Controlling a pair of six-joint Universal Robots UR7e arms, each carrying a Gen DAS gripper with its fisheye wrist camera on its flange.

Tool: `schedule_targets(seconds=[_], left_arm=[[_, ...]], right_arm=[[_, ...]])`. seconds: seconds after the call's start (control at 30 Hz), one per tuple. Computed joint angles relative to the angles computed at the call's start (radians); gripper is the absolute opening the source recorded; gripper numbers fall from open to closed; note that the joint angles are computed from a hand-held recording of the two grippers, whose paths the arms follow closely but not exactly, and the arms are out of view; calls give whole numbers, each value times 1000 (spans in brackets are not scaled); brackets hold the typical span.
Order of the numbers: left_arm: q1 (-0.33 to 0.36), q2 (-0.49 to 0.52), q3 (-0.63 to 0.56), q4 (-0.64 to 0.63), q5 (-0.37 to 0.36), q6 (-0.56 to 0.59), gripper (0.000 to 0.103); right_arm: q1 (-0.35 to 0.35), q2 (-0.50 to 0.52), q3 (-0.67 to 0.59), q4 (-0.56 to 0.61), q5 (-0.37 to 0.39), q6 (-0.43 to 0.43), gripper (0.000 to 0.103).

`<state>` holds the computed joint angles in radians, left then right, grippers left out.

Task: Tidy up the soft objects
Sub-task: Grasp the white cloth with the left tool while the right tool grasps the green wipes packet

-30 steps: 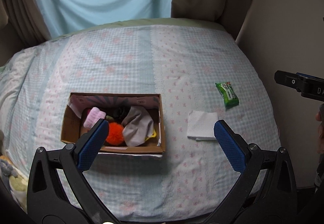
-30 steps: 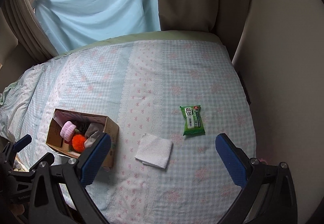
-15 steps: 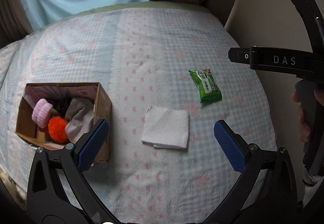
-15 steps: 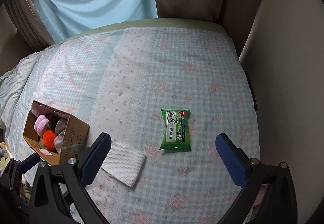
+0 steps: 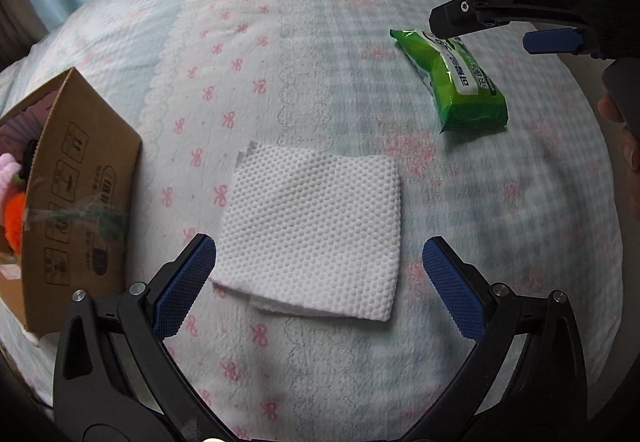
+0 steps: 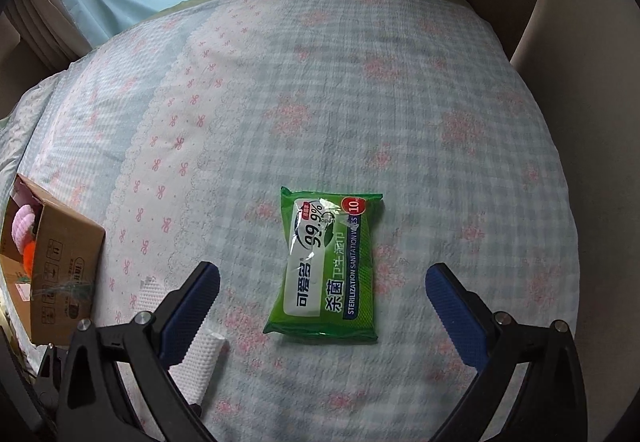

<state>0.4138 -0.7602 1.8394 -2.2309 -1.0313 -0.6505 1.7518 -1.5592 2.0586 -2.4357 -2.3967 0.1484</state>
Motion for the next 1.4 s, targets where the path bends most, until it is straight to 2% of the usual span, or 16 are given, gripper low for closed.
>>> schedule_targets(seconds=[0.33,0.43,0.47,0.6,0.67,0.7,0.77,0.83,0.9,0.93,1.0,1.07,1.4], left_arm=[[39,69,-29,-25,3,60,103],[47,70,-35,-13,-7,68,103],[51,72,-41,-3,-14,69,103],[54,74,-44,-4,-16,94,102],[58,71,-44,-10,-26,102,92],[59,68,-42,-14,-30,104,89],[59,62,-42,-13,-35,108,74],[59,58,-44,-6,-35,112,64],[59,55,-48,5,-31,116,51],[58,53,-48,11,-26,116,40],[62,48,-51,17,-27,120,31],[67,45,-53,18,-26,117,18],[72,29,-52,15,-23,100,10]], right_arm=[[-62,46,20,-84,27,-61,103],[-73,55,18,-92,34,-67,98],[-76,58,16,-84,35,-63,94],[-88,73,3,-46,39,-38,68],[-84,76,5,-53,23,-37,64],[-83,76,7,-58,17,-35,58],[-84,72,9,-59,14,-30,53],[-88,66,11,-63,26,-26,49],[-88,64,11,-62,28,-28,46],[-86,60,13,-59,26,-28,45],[-81,63,12,-62,19,-26,42],[-78,60,14,-65,21,-21,41],[-65,40,21,-45,14,19,38]])
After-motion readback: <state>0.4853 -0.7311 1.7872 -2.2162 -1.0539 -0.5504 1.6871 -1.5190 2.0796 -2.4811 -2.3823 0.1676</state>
